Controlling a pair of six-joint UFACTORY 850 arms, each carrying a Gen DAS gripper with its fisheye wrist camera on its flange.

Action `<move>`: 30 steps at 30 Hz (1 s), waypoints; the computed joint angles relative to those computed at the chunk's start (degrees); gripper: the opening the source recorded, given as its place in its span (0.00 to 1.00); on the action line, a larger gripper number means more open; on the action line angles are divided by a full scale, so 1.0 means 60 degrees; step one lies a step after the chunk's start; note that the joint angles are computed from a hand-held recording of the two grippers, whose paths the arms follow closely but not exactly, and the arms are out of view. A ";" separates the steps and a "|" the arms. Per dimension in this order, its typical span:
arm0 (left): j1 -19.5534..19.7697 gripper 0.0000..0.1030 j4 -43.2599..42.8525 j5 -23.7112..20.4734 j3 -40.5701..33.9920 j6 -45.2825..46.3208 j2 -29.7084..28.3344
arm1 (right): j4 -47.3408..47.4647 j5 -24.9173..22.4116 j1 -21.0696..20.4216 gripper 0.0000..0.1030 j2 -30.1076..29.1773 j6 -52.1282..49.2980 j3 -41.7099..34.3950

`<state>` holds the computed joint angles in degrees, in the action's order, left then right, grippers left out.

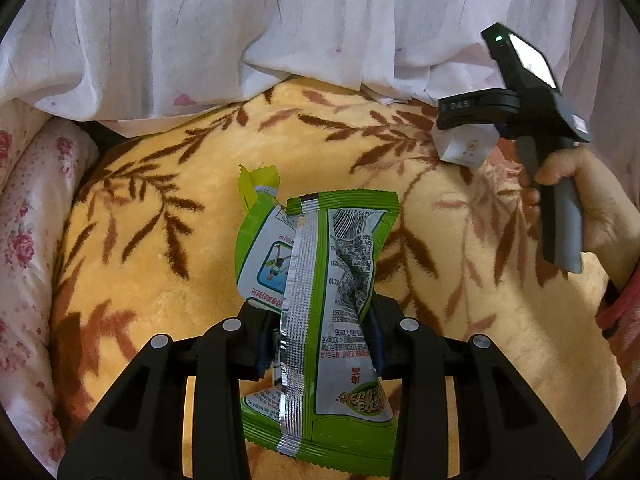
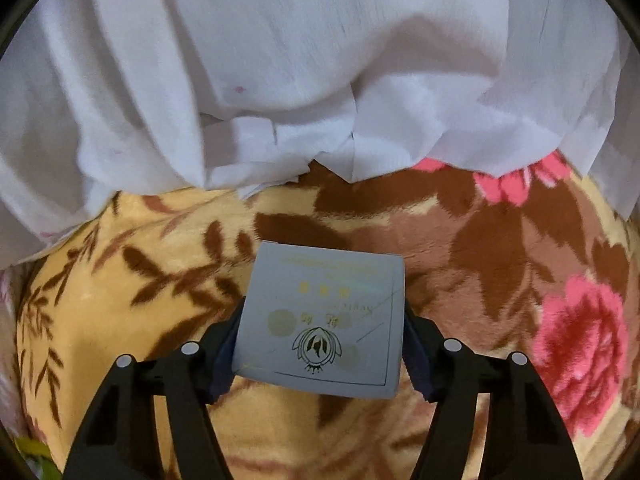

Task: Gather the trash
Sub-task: 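Grasp the white cube box with the right tool while the left tool holds the bag, then carry the snack bag and white box to the orange bin and release both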

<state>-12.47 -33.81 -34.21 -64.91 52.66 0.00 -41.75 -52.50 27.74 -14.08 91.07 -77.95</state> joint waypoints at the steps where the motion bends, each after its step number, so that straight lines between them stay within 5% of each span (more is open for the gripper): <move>1: 0.0032 0.34 -0.0016 -0.0042 0.0027 -0.0006 0.0075 | -0.0135 -0.0075 0.0139 0.64 0.0131 0.0040 0.0074; 6: 0.0233 0.34 -0.0058 -0.0312 0.0334 0.0091 0.0739 | -0.0704 -0.0702 0.1300 0.63 0.0966 -0.0066 0.0423; 17: 0.1220 0.34 -0.0002 -0.1446 0.1646 0.0481 0.2868 | -0.1097 -0.2455 0.5121 0.63 0.2481 0.1059 0.1223; 30: 0.2943 0.35 -0.0005 -0.3297 0.3907 0.1975 0.5689 | -0.1049 -0.4104 0.8701 0.63 0.2019 0.2655 0.1074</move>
<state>5.19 -33.84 -53.99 -41.47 64.51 34.14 -48.04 -77.12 79.95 -1.97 107.00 -71.50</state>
